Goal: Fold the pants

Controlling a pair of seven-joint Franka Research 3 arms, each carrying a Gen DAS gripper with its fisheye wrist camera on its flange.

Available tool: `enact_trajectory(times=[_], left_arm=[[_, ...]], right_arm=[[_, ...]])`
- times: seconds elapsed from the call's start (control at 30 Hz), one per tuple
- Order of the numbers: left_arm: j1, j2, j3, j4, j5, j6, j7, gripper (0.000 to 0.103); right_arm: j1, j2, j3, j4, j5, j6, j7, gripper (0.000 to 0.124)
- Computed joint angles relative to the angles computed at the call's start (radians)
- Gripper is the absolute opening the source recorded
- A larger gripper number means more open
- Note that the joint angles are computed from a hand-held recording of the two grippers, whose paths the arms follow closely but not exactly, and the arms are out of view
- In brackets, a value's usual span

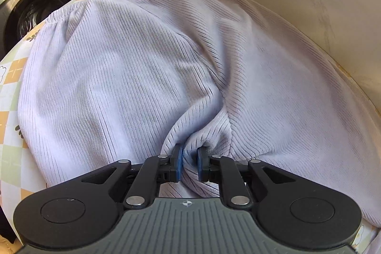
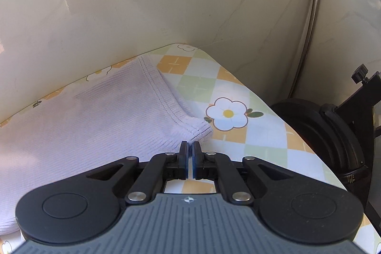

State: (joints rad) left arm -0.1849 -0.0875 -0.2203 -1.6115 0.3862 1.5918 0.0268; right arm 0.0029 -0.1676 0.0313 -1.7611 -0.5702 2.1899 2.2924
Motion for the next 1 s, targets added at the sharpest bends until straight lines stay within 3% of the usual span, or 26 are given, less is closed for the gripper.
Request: enact_trajectory(times=[0.17, 0.3, 0.37, 0.43, 0.57, 0.63, 0.77, 1.0], left_arm=[[0.005, -0.048, 0.005, -0.034, -0.04, 0.029, -0.042, 0.015], [0.023, -0.089, 0.009, -0.084, -0.057, 0.044, -0.053, 0.017], [0.022, -0.058, -0.008, -0.032, -0.03, 0.005, -0.068, 0.023], [0.007, -0.001, -0.032, 0.058, 0.037, -0.054, -0.065, 0.038], [-0.036, 0.077, -0.042, 0.173, 0.184, -0.043, 0.003, 0.044], [-0.05, 0.114, -0.032, 0.216, 0.224, -0.005, 0.041, 0.047], [-0.058, 0.182, 0.0, 0.271, 0.223, 0.079, 0.071, 0.049], [-0.11, 0.388, 0.051, 0.47, 0.187, 0.04, 0.088, 0.049]], right_arm=[[-0.016, -0.026, -0.018, -0.011, 0.039, -0.018, -0.008, 0.0], [-0.019, -0.046, -0.022, -0.042, 0.088, 0.055, -0.049, 0.0], [-0.021, -0.041, -0.022, -0.042, 0.123, 0.097, -0.06, 0.002], [-0.017, -0.026, -0.028, -0.031, 0.173, 0.148, -0.101, 0.004], [-0.006, 0.041, -0.04, 0.041, 0.245, 0.209, -0.219, 0.005], [-0.002, 0.086, -0.047, 0.096, 0.263, 0.222, -0.281, 0.011], [0.006, 0.196, -0.074, 0.217, 0.312, 0.241, -0.413, 0.033], [0.013, 0.437, -0.126, 0.472, 0.4, 0.174, -0.577, 0.041]])
